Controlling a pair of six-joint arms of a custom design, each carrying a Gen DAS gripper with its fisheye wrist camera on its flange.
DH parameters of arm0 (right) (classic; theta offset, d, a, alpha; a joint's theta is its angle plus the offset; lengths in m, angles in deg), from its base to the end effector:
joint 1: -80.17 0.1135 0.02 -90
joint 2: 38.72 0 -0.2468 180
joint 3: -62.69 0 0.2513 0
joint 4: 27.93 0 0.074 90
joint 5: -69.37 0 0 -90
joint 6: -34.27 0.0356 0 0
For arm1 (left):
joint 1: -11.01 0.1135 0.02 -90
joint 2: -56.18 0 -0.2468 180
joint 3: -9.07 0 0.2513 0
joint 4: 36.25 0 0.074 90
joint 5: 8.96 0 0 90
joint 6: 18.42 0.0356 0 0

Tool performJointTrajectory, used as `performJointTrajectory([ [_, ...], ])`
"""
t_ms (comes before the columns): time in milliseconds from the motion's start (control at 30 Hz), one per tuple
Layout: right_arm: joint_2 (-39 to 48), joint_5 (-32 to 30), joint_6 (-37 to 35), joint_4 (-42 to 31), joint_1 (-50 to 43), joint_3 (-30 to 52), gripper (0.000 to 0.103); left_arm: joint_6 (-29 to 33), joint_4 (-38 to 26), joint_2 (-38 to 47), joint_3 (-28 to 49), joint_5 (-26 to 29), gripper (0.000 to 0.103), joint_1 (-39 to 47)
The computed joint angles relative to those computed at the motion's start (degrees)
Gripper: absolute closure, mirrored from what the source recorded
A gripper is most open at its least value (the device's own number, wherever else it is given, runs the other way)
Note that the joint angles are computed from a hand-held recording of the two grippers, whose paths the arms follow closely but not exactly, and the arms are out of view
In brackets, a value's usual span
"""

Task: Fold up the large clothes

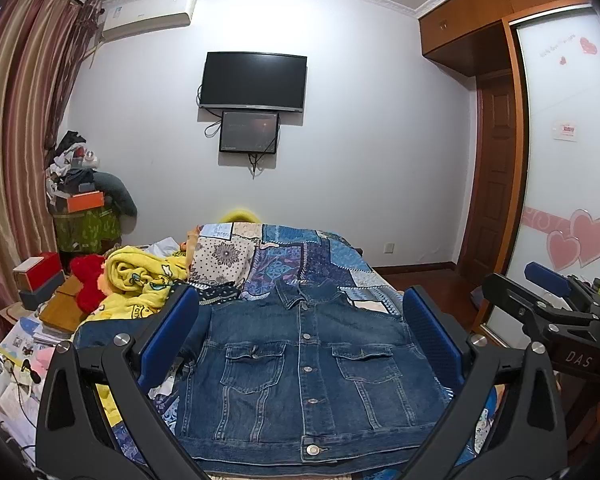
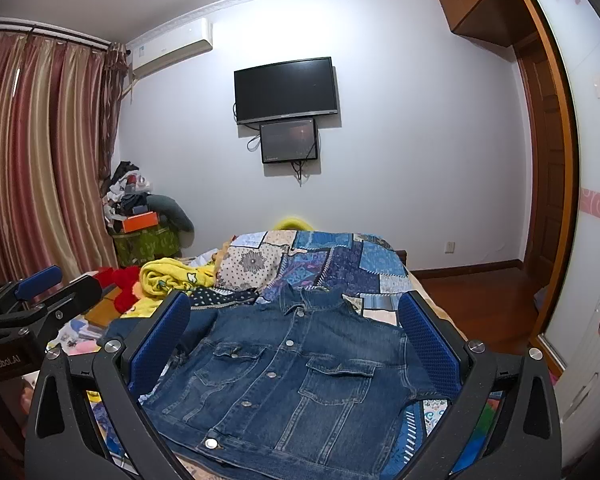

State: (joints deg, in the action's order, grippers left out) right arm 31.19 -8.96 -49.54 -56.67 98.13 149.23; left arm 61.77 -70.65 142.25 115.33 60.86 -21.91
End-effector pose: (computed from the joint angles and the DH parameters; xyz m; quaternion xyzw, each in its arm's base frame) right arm 0.2709 0.0802 0.3944 -0.0158 0.7762 0.0535 0.6280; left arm 0.2947 -0.1761 0.4201 0.0502 0.7827 -0.0916 0.6135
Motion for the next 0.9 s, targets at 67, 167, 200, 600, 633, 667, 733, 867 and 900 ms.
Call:
performJointTrajectory([
  [67,0.9,-0.3,0.0,-1.2,-0.3,1.6,0.000,-0.1,-0.1,0.4,0.3,0.3,0.000,0.4],
  [167,2.1,-0.4,0.0,-1.6,-0.5,2.5,0.000,-0.5,-0.4,1.5,1.1,1.2,0.000,1.7],
  [200,2.8,-0.5,0.1,-2.0,-0.6,3.1,0.000,-0.6,-0.4,2.1,1.4,1.6,0.000,2.1],
  [600,15.9,-2.4,0.5,-7.1,-2.4,12.5,0.000,-5.7,-5.1,16.0,11.3,8.5,0.001,12.1],
  [633,17.4,-2.5,0.6,-7.9,-2.5,13.5,0.000,-6.7,-6.0,18.0,12.9,9.1,0.001,13.4],
  [667,18.6,-2.6,0.6,-8.6,-2.7,14.5,0.000,-7.3,-6.7,19.7,14.2,9.9,0.001,14.4],
  [733,22.0,-2.9,0.7,-10.6,-3.0,17.1,0.000,-8.8,-8.1,23.7,16.9,13.6,0.001,17.4],
  [867,30.8,-2.6,0.6,-15.6,-3.7,25.0,0.000,-11.9,-11.4,33.0,23.9,18.8,0.001,23.1],
  [900,32.2,-2.4,0.6,-16.3,-3.9,26.3,0.000,-12.5,-12.5,35.5,26.1,20.1,0.001,24.4],
])
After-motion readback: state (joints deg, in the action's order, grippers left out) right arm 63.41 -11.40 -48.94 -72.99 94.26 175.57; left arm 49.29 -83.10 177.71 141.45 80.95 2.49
